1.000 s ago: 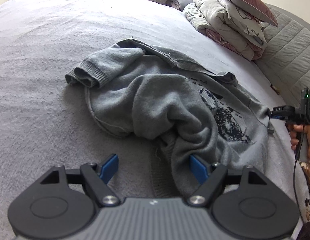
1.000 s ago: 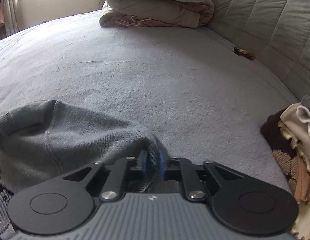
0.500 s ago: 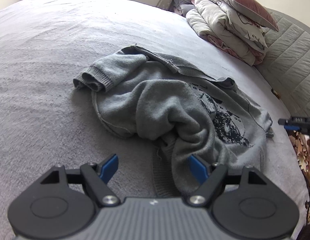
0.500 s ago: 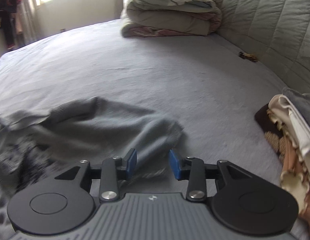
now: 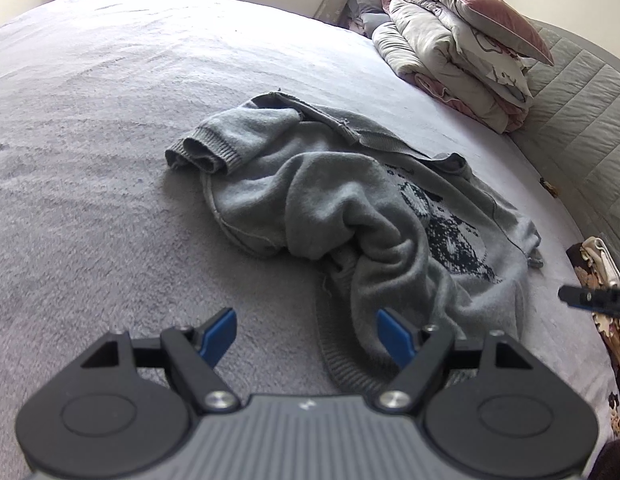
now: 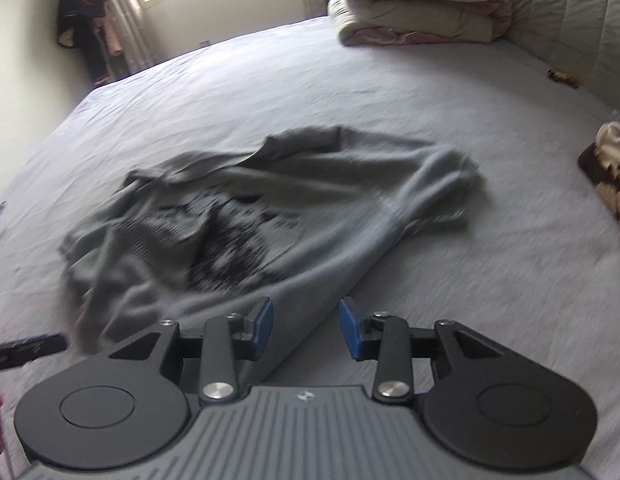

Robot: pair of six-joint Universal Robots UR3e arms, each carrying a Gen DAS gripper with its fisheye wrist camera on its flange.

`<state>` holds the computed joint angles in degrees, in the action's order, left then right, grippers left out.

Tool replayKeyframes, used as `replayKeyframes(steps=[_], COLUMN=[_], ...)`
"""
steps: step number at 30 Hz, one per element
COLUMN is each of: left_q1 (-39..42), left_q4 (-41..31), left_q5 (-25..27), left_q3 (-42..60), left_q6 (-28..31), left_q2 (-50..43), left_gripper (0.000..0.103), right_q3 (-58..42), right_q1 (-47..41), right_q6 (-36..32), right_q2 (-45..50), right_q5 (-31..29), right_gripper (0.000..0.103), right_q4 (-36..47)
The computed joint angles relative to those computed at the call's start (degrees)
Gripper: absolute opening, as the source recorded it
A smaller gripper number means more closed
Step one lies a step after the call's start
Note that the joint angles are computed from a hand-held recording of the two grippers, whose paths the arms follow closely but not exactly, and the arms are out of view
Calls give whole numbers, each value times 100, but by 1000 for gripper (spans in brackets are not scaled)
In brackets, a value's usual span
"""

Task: Fold clothes

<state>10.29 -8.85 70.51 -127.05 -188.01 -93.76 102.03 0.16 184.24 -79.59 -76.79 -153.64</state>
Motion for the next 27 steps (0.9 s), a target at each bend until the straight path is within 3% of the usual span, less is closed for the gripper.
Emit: replayKeyframes(steps=[4, 15, 27], left_q1=[174, 274, 501], left_q4=[-3, 165, 357], left_q5=[-224, -317, -253], left_q3=[-152, -531, -580], left_q6=[-21, -264, -386], left_q2=[69, 379, 300], left_gripper=[71, 71, 71], right_q3=[490, 1563, 1525], right_q1=[167, 692, 1471], right_q6=[114, 449, 804], right_q2=[-388, -903, 163], right_q5=[123, 248, 13], right_gripper=[40, 40, 39], right_q4=[-92, -576, -1620])
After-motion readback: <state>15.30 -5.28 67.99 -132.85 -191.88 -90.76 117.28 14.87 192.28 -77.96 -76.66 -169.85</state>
